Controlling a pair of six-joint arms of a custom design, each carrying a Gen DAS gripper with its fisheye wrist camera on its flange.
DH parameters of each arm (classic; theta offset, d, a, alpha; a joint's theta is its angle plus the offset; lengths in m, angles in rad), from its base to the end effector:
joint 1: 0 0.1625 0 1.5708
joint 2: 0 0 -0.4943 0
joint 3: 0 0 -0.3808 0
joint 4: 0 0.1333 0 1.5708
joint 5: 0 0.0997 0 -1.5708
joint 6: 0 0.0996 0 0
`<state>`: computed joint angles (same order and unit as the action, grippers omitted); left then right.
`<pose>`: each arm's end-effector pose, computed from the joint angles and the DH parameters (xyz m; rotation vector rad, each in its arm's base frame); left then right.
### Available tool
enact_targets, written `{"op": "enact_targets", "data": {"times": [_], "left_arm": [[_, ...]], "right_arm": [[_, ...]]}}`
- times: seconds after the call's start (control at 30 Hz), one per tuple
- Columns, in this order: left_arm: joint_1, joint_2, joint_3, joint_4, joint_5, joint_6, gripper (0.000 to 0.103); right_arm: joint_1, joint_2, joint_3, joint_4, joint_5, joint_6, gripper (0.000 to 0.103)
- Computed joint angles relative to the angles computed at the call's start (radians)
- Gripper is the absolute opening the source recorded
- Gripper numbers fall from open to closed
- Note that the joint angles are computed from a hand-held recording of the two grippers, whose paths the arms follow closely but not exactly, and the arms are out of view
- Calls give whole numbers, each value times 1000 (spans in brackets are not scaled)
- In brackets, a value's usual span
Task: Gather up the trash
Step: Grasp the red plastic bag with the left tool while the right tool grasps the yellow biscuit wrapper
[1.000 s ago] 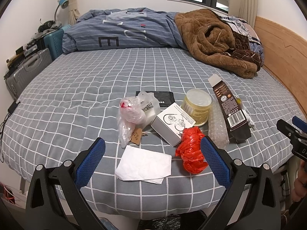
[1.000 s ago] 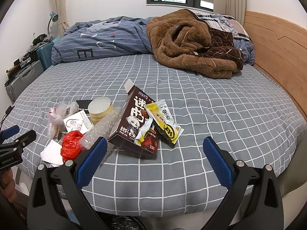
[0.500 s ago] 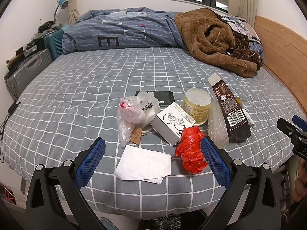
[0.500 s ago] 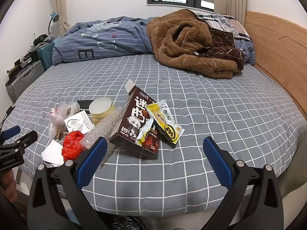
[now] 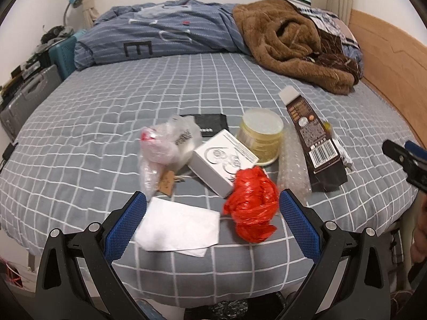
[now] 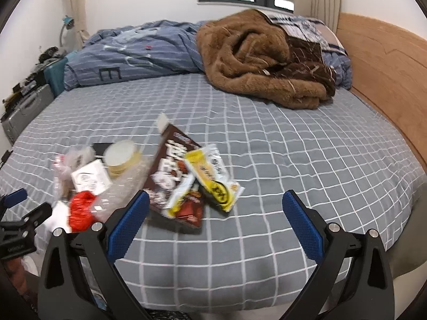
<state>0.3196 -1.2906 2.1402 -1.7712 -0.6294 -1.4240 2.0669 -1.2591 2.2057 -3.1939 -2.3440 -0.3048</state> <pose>-0.3430 -0.3387 0.2446 0.1822 2.1851 -0.9019 0.2924 -0.4063 0.3308 0.5910 -2.2378 0.8913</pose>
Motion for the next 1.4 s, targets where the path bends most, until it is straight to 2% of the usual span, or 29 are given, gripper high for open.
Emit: {"op": "enact_targets", "data": {"times": [0.13,0.27,0.5,0.93,1.03,1.17,1.27,1.4], "left_arm": [[29,34,4,-70,-16,49,97],[53,64,3,-107,-30,86,97],[86,96,0,-160,-46,137,94],[130,129,9,-302,-102,243,65],[133,138,11,-319,-112,258,57],[136,146,7,-328,-121,270,45],[138,145,12,-349,-124,282,42],[138,139,18,-362,-130,289,41]], "right_arm": [[-64,17,-28,38,4,-12,92],[-98,39,-51,59,19,-48,92],[-151,63,-96,160,72,-56,87],[-212,126,-175,268,130,-60,76],[-232,125,-194,303,164,-47,69],[-236,139,-209,329,166,-57,58],[-239,145,-216,341,177,-51,50],[-258,150,-241,375,206,-29,49]]}}
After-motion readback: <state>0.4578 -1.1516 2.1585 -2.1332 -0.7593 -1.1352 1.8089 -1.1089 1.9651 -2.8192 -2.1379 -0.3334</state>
